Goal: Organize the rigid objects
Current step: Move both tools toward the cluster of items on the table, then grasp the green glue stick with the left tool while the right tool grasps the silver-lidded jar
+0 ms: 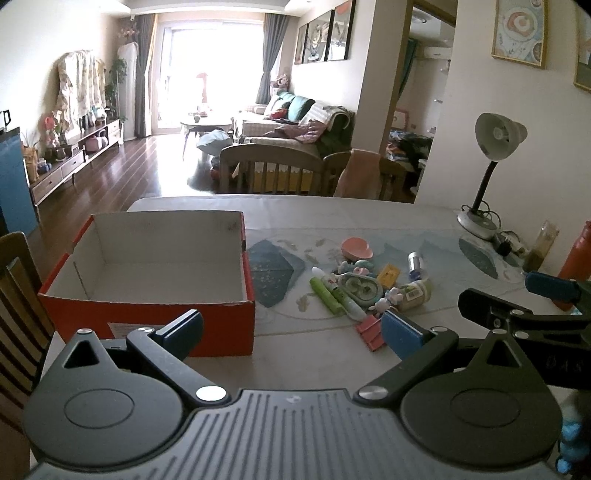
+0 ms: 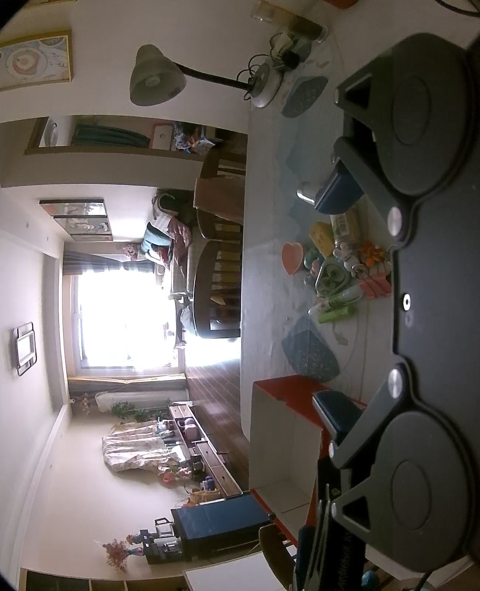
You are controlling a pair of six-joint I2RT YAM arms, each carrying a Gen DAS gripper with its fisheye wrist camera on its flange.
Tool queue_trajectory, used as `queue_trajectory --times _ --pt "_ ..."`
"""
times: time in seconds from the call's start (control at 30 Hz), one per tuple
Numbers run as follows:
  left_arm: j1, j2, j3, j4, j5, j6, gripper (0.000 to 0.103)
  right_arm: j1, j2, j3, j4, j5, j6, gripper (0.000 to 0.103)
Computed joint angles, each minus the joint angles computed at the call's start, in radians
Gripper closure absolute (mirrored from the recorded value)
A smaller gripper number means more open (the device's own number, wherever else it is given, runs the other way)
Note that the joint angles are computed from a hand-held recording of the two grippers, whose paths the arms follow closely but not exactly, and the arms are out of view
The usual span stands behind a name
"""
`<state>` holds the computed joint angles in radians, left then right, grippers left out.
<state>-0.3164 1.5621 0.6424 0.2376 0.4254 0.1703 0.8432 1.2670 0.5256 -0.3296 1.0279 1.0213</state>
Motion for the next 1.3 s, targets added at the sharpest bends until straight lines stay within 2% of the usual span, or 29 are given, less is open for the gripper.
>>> queue_trajectory --times 0.27,0.5,0.67,0.9,1.1,1.3 --pt "-0.05 0.024 0.023 -0.005 -0.033 -0.024 0.0 -0.02 -0.025 -0.031 0.042 -0.008 -0.046 0.001" --pt "-0.134 0.096 0.075 0.008 -0.098 -0.093 0.0 -0.141 -0.123 -0.134 0.185 -0.1 -0.218 0.001" --pt "-0.212 0.173 0.143 -0.003 -0.174 -0.136 0.0 -0.316 -0.19 -0.23 0.345 -0.253 -0.396 0.003" --pt "-0.311 0.31 0.272 -0.017 -0.265 -0.2 0.0 -0.667 -0.2 -0.32 0.542 -0.574 -0.617 0.006" --pt "-0.363 0.442 0.418 -0.079 -0.336 -0.259 0.0 -0.918 -0.074 -0.33 0.696 -0.804 -0.764 0.011" --pt "-0.393 0.576 0.578 -0.141 -0.401 -0.31 0.0 -1.09 0.135 -0.297 0.858 -0.961 -0.9 0.013"
